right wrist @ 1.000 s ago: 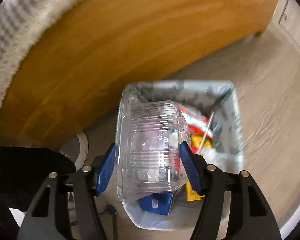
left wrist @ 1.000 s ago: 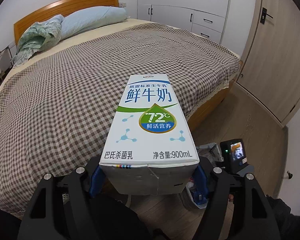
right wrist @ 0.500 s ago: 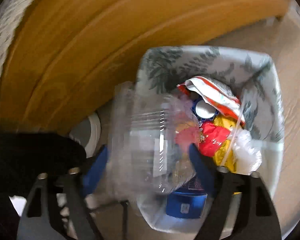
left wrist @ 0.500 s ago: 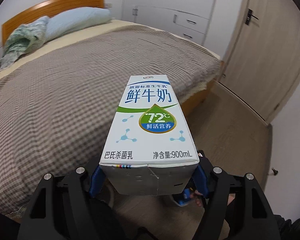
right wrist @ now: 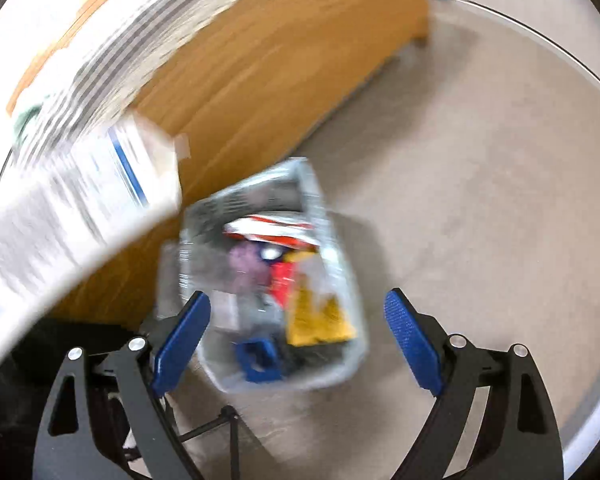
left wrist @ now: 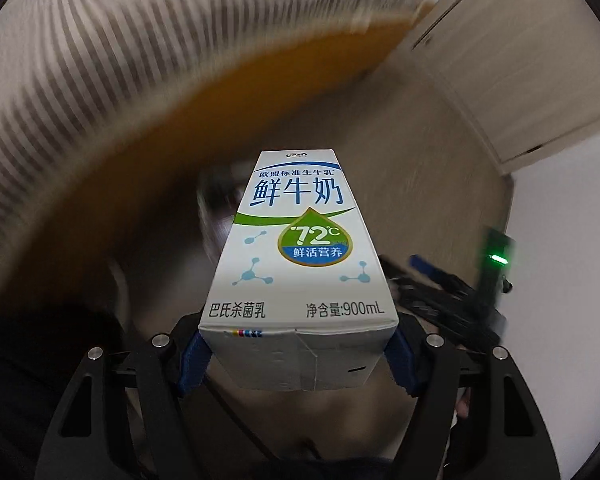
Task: Collect trash
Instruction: 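Carry the milk carton over the bin and open the left tool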
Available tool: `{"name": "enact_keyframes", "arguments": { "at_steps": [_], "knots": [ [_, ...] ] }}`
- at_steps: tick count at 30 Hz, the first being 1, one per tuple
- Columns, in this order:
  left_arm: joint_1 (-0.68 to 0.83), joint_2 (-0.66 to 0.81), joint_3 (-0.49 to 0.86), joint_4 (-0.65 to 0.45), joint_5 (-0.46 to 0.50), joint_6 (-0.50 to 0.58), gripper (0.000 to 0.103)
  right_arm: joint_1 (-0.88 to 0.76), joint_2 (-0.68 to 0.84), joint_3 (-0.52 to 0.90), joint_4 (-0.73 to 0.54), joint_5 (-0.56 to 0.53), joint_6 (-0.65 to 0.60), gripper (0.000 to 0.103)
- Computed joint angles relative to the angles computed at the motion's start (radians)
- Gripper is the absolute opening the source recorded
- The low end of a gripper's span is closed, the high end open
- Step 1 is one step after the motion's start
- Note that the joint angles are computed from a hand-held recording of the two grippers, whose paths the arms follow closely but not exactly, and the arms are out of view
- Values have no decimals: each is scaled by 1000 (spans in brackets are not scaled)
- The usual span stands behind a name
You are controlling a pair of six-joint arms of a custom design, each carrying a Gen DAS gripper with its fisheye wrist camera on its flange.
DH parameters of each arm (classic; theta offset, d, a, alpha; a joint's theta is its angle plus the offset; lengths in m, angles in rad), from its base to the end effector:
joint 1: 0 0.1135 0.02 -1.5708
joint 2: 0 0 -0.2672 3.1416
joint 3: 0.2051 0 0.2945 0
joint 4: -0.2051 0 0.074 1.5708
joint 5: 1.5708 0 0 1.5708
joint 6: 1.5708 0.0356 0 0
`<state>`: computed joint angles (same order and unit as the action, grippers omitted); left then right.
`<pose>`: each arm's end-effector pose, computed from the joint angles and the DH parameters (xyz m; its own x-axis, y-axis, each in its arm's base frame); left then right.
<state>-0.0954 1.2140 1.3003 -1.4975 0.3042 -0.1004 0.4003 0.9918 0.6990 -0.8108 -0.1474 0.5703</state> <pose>0.2239 -0.0321 0.3419 -0.9917 -0.0012 -0.1285 0.0391 0.9499 -0.3102 0.1972 0.0891 0.2138 -0.9331 0.1850 -0.3083 0.0682 0.9329 0.3535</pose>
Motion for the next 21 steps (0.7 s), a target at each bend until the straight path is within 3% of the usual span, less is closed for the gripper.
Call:
{"name": "enact_keyframes", "arguments": {
  "at_steps": [4, 9, 10, 12, 18, 21],
  "knots": [
    [-137, 120, -61, 101, -85, -198, 70, -57, -171, -79, -101, -15, 3, 85],
    [-198, 299, -115, 300, -94, -421, 72, -143, -187, -106, -141, -40, -60, 85],
    [-213, 351, -117, 340, -95, -410, 74, -172, -193, -106, -152, -57, -80, 85],
    [-238, 443, -109, 362, -90, -361, 91, -150, -182, -110, -147, -54, -60, 85],
    [-192, 388, -166, 382, 60, -314, 91, -107, -162, -94, -158, -22, -72, 85],
    [-180, 313, -142, 352, 34, -288, 91, -84, -146, -72, -168, -1, -56, 85]
  ]
}}
